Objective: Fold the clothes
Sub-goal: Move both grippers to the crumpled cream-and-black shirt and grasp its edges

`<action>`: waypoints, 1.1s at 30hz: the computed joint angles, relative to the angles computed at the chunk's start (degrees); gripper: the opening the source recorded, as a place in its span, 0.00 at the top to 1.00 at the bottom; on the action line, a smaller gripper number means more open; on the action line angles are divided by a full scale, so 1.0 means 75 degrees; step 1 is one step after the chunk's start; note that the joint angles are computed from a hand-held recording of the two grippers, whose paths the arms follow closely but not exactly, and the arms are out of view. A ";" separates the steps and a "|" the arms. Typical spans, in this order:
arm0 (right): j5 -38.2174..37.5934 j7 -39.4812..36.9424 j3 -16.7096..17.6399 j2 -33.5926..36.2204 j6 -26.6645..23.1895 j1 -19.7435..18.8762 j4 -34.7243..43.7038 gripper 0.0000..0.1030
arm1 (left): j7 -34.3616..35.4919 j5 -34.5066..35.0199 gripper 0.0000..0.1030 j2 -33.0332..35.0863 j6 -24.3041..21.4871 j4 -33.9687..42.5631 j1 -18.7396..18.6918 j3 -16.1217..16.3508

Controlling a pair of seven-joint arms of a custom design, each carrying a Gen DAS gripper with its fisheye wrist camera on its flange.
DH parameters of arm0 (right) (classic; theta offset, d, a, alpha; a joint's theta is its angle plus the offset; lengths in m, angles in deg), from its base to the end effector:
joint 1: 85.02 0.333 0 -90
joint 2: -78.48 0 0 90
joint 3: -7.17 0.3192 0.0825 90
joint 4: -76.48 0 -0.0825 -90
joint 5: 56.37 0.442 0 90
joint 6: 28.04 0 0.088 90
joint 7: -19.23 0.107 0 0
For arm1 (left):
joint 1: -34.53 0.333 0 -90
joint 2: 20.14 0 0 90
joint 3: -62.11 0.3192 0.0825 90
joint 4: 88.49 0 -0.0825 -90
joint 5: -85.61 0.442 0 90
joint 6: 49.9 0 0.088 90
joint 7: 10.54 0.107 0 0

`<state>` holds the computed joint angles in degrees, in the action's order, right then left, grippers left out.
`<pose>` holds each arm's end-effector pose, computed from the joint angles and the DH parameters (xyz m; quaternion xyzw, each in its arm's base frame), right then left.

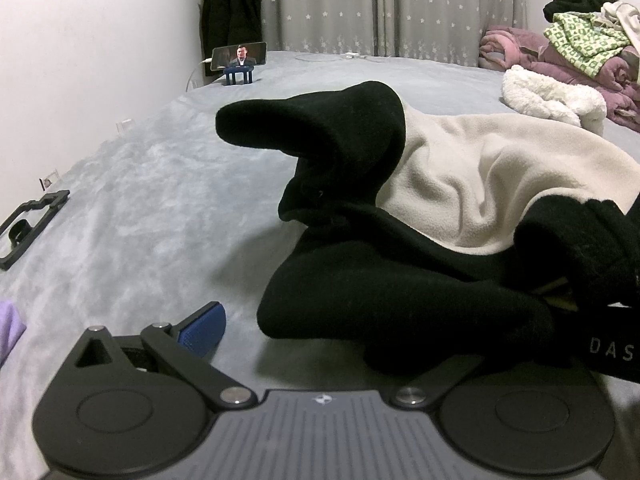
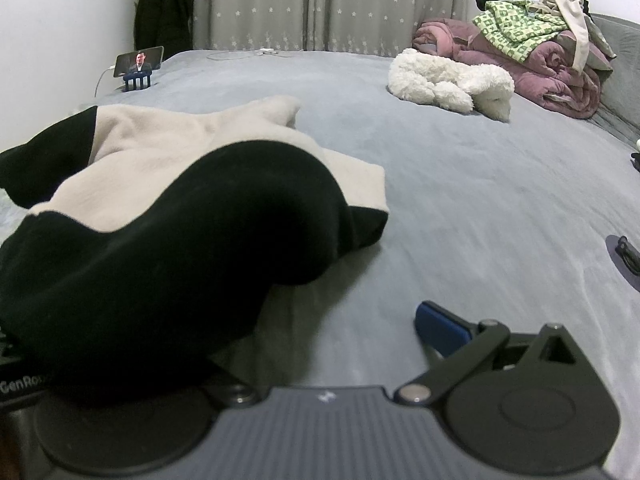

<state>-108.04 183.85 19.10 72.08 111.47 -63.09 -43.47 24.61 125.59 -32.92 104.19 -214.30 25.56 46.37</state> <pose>0.5070 0.3415 0.5002 -0.6016 0.6850 -0.3236 0.2531 0.5188 -0.2705 0.5294 -0.6363 0.6472 -0.2916 0.3019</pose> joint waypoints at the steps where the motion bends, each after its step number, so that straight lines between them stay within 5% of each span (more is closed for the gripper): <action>1: 0.0010 -0.0031 -0.0005 -0.0015 0.0020 0.0002 -0.0012 0.00 | 0.0055 -0.0058 0.00 -0.0007 -0.0016 0.0003 -0.0019 0.0016; 17: 0.0391 -0.0985 0.0135 -0.0357 0.0508 -0.0108 -0.0215 0.00 | 0.0763 -0.0291 0.00 -0.0380 -0.0130 -0.0091 -0.0029 0.0044; 29: -0.0880 -0.0423 0.0448 -0.0820 0.1038 -0.0408 -0.0556 0.01 | 0.1955 -0.1497 0.00 -0.0476 0.0017 -0.0094 -0.0208 0.0357; 33: -0.0641 -0.0766 0.0431 -0.0806 0.1243 -0.0402 -0.0582 0.15 | 0.2259 -0.1859 0.00 -0.0489 -0.0010 -0.0115 -0.0213 0.0359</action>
<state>-112.85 178.10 22.34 66.04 120.80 -66.11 -47.84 41.56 111.64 -36.59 104.11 -215.16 23.96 49.07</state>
